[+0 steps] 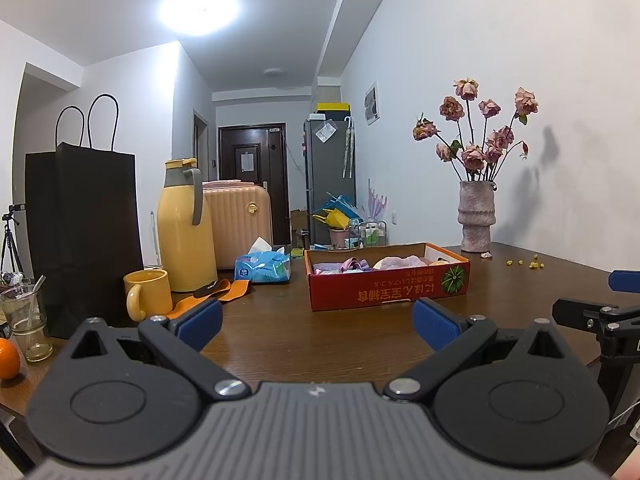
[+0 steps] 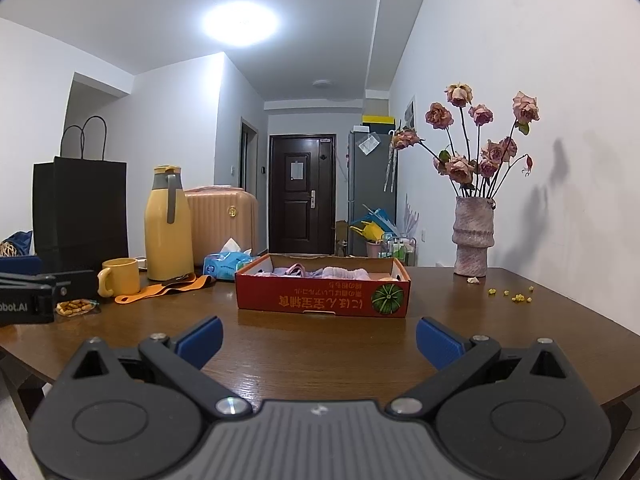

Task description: Organize soft objects

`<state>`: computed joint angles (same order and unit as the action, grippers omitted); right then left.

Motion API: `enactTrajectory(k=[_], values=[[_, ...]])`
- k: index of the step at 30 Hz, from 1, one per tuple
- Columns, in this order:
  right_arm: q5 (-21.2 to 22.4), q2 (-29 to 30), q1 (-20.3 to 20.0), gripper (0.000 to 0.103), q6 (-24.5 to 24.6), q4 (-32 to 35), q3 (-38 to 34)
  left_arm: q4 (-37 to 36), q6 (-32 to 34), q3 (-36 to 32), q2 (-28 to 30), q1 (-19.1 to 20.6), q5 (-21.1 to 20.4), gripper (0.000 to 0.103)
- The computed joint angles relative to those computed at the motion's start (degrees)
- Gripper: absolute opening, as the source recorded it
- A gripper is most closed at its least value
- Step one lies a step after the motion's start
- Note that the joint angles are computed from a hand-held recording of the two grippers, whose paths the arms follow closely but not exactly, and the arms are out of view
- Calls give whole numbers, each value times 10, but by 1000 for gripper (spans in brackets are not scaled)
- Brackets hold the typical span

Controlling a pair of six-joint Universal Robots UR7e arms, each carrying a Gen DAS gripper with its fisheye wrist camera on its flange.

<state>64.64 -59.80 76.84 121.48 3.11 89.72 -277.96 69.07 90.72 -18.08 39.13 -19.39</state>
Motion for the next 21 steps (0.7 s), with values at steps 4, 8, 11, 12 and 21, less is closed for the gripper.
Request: enactTrajectory(k=[4, 8, 11, 12, 21], values=[[-4, 1, -1, 103, 1, 8, -3, 1, -1, 2, -1, 0, 0, 103], [-3, 1, -1, 103, 2, 4, -2, 3, -2, 1, 0, -1, 0, 103], [-1, 2, 0, 103, 4, 4, -4, 5, -4, 1, 0, -1, 0, 103], [0, 2, 0, 103, 5, 3, -4, 4, -4, 2, 0, -1, 0, 103], [2, 1, 0, 103, 6, 0, -2, 3, -3, 1, 0, -1, 0, 103]])
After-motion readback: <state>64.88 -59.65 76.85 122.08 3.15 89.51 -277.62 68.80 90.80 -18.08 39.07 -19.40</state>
